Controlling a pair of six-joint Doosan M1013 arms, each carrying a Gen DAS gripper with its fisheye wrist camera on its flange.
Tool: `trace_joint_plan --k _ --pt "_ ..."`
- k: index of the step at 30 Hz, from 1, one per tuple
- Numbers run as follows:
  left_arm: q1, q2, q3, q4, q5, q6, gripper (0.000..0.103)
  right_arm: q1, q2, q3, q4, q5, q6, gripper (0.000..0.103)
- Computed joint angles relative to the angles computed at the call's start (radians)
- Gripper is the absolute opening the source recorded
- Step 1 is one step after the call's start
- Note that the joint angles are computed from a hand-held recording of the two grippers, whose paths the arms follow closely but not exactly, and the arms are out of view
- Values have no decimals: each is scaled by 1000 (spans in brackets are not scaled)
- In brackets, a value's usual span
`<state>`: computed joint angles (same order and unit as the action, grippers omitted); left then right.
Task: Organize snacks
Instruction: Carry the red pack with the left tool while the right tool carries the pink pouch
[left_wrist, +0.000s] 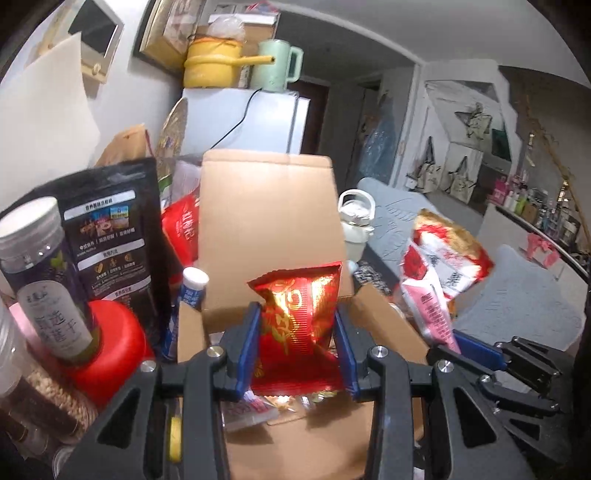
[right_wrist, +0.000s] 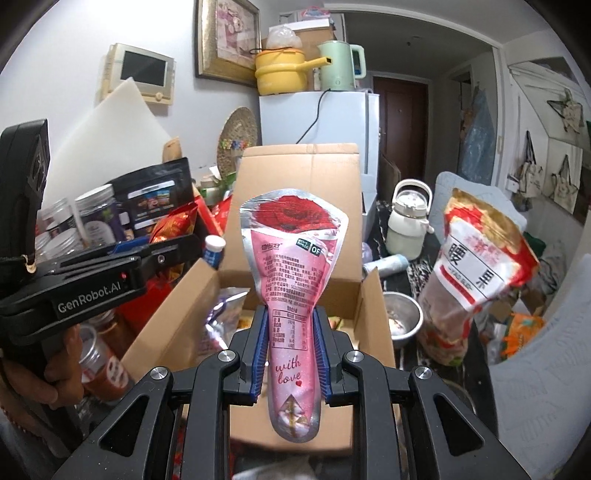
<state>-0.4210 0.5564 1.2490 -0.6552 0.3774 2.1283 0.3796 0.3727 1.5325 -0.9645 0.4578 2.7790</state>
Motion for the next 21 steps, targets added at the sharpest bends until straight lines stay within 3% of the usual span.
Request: trace_joint_plan --k 7,17,21 --pt "0 59 -76 184 58 -177 38 -29 52 -64 169 -1 -164 23" --pt "-7 126 -168 283 190 -249 38 -58 101 -99 320 0 -266 23" --pt "-13 151 -200 348 236 -304 38 -62 123 -124 376 41 -327 24"
